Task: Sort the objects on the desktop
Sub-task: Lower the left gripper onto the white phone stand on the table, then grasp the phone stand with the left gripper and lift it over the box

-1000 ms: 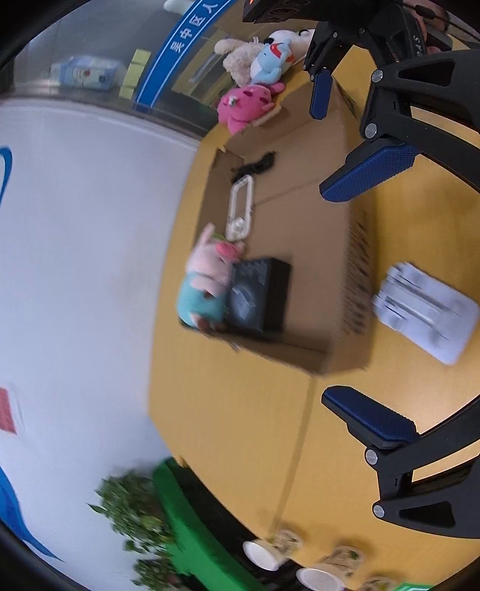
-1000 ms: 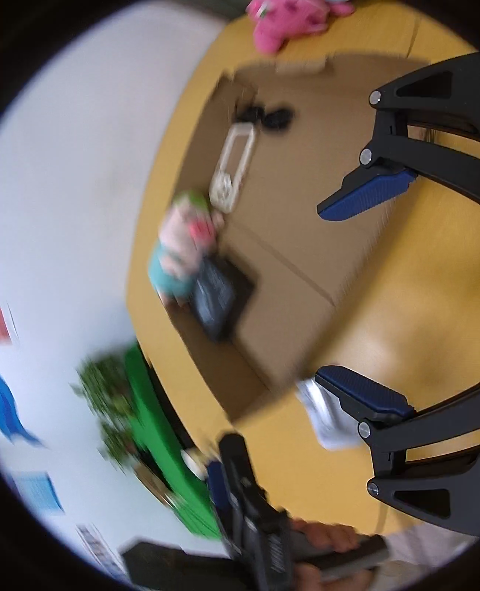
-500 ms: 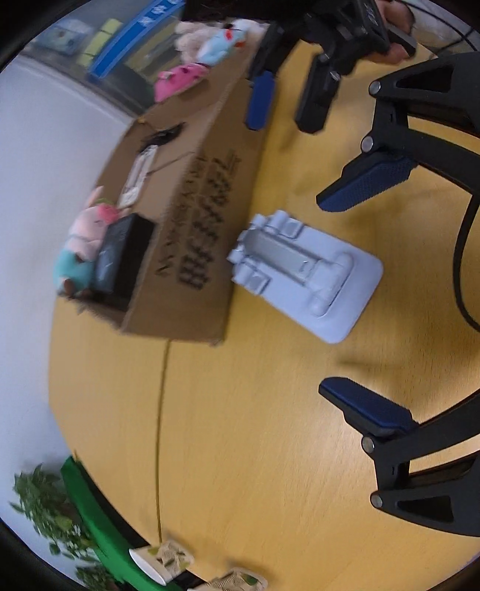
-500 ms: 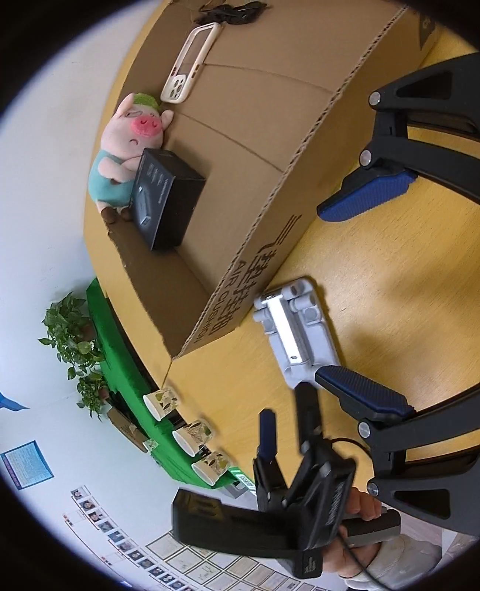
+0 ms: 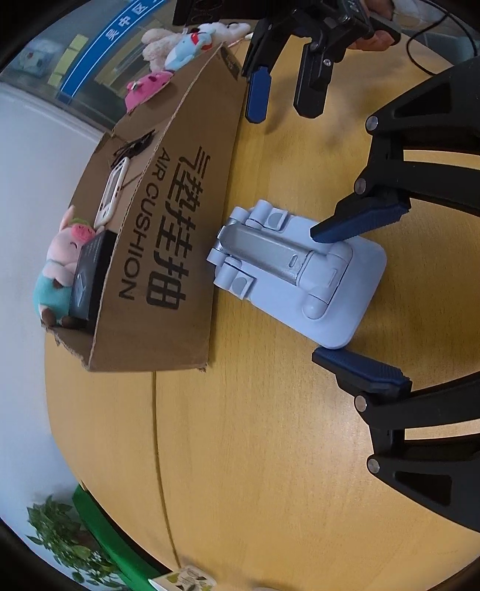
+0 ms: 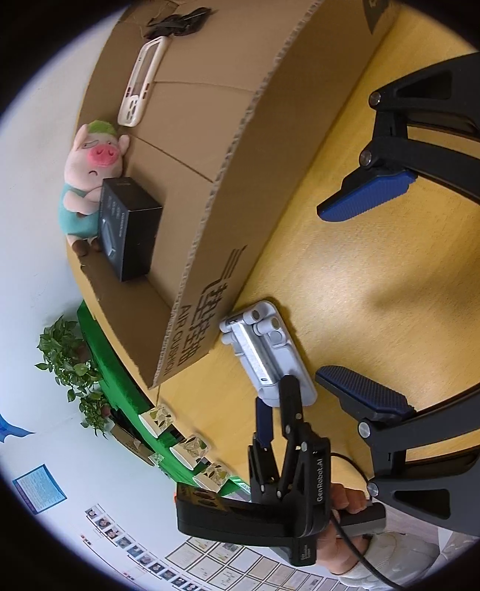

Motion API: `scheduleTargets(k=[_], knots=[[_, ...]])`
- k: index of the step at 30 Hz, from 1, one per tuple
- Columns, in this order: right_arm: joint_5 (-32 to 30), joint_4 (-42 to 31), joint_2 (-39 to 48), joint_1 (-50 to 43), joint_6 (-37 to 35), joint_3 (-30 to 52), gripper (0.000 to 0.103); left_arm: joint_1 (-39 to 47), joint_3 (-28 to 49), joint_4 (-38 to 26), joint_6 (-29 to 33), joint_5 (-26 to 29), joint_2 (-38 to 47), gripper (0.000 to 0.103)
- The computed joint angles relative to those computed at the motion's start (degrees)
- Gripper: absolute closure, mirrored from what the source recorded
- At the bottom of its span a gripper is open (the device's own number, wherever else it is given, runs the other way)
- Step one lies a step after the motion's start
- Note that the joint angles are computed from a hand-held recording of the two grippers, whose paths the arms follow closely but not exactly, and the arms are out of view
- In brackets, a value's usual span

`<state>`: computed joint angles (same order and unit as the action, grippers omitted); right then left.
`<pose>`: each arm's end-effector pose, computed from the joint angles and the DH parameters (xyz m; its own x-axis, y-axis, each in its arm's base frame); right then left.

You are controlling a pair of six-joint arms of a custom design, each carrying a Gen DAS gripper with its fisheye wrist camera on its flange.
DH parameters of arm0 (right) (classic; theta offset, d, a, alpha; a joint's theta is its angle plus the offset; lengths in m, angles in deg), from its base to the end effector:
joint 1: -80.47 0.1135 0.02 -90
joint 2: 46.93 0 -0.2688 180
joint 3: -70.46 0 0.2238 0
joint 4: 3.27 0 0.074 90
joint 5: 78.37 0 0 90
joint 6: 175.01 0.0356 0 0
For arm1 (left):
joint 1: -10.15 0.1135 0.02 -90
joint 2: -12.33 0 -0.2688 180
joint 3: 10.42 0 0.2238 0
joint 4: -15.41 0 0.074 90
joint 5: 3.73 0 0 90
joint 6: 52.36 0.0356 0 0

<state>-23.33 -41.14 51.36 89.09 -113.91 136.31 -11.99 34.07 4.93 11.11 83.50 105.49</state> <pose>0.2761 0.0625 0.1623 -0.6634 -0.5012 -0.5557 -0.7245 0.6159 0.3095 0.2218 -0.0884 0.1198 -0.8694 -0.1279 -0.4773 -0.0389 0.9806 -0.1919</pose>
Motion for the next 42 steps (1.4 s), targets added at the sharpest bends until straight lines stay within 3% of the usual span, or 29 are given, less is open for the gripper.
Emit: scheduleTargets(k=[8,15,17,19,25,28,31,33,37,40,42], knots=[[1.0,0.7,0.1,-2.1,-2.0,-2.4,0.023,-2.5,2.8,1.2,11.0,6.7,2.7,0.047],[3.2,2.9,-1.2,-5.9,-3.3,-5.7,0.027,-5.6,14.2,-2.4,19.0,12.2,11.4,0.047],[3.1,3.7,-1.7,-6.9,-3.5,-6.4,0.044,-6.4,16.3,-2.9,19.3,12.2,13.1,0.047],[3.0,4.0,-1.9,-7.2,-4.0,-6.8,0.051,-7.2,17.9,-3.4,19.2,11.7,14.1,0.047],[5.2,7.5,-3.7,-6.9,-2.6,-9.0,0.063,-7.5,18.7,-3.9,18.2,11.2,14.4,0.048],[5.4,8.0,-4.7,-6.6,-2.8,-10.2,0.063,-8.0,16.3,-3.1,17.7,10.2,12.7,0.048],[5.5,6.1,-5.9,-6.3,-2.9,-10.9,0.064,-8.1,16.3,-3.7,16.4,9.3,12.8,0.048],[5.0,4.0,-6.8,-6.6,-4.2,-11.4,0.070,-8.5,16.5,-5.8,15.6,7.2,12.0,0.046],[-0.5,-0.8,-6.7,-9.1,-6.4,-10.7,0.069,-7.2,18.1,-11.0,11.7,6.3,11.4,0.037],[0.7,2.5,-6.7,-9.6,-3.2,-10.5,0.052,-7.1,17.7,-12.2,10.7,5.5,10.6,0.036],[0.8,3.4,-5.4,-9.8,-1.3,-9.2,0.047,-7.5,17.6,-13.2,10.0,4.7,10.3,0.032]])
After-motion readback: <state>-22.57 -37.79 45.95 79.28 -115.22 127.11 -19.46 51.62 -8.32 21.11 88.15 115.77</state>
